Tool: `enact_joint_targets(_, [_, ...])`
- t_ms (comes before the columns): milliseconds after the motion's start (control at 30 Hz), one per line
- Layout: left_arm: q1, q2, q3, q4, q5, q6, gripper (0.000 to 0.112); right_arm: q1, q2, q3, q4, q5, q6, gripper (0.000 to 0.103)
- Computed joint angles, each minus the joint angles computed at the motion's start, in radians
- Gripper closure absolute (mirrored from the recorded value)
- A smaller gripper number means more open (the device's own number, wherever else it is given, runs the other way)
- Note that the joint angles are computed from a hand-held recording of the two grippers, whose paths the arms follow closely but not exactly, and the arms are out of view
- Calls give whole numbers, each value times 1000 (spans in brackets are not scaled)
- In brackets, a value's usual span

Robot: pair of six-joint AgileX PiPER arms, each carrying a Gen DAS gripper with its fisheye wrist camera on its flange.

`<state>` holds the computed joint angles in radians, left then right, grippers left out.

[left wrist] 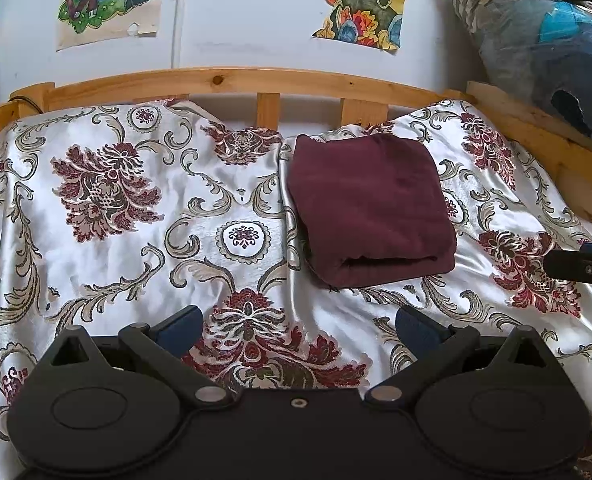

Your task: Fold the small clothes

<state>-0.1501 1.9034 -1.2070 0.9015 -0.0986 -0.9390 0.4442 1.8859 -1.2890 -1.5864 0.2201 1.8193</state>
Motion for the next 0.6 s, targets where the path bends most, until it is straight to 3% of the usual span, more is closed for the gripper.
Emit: enact_joint_targets(600, [1,0,0,24,2,-25,10,1,-3,9,-46,8,66,0])
